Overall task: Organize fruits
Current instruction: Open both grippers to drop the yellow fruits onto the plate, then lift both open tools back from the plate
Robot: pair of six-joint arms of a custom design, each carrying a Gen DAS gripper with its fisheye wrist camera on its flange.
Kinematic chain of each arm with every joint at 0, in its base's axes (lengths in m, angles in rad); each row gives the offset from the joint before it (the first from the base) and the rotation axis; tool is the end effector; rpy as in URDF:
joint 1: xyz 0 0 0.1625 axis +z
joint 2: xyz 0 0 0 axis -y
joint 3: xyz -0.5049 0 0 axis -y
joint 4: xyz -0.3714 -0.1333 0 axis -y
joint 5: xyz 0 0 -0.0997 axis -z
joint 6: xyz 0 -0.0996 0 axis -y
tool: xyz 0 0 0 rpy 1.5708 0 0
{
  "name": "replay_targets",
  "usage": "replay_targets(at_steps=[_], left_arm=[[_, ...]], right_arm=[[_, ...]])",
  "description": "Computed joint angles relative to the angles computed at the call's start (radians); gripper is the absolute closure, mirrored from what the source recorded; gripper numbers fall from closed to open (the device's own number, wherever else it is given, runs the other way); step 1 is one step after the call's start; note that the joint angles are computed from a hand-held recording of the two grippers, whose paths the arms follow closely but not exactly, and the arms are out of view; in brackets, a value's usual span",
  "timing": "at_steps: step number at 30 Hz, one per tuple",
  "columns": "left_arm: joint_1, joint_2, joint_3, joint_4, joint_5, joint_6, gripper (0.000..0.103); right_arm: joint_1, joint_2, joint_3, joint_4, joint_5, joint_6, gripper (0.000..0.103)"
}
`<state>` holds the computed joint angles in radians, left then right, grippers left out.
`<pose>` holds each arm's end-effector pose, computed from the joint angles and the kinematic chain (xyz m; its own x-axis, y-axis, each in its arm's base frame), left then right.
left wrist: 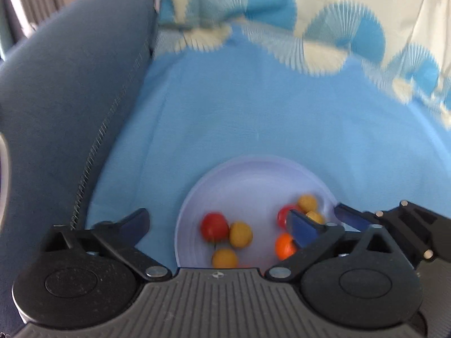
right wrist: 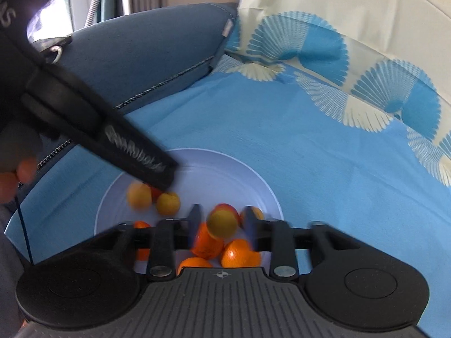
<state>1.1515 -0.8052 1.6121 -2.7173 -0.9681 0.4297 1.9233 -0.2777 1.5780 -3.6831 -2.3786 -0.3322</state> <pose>-0.1231 -0.7423 0.2142 -0.5940 0.5069 -0.6247 0.6945 0.7150 -0.0802 0.3004 -0.6389 -0.0320 -0.7068 0.0292 0.7068 -0.4951 0.6932 -0.5238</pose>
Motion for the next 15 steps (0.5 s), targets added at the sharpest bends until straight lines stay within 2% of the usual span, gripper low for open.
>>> replay_targets(at_steps=[1, 3, 7, 11, 15], left_arm=[[-0.002, -0.008, 0.010, -0.005, -0.003, 0.012, 0.000], [-0.008, -0.025, 0.030, -0.004, 0.018, 0.016, 0.000], [-0.018, -0.083, 0.104, -0.037, 0.059, 0.023, 0.000], [-0.028, -0.156, 0.177, -0.050, 0.088, 0.022, 0.000], [-0.045, -0.243, 0.247, -0.037, 0.076, -0.019, 0.000]], right_arm=[[0.002, 0.000, 0.001, -0.010, 0.002, -0.014, 0.044], [0.012, 0.000, 0.006, -0.023, -0.012, -0.019, 0.036], [0.042, -0.029, 0.059, -0.003, -0.045, 0.091, 0.019], [0.087, -0.058, 0.124, 0.032, -0.083, 0.248, 0.011], [0.141, -0.063, 0.161, 0.028, -0.134, 0.333, 0.006]])
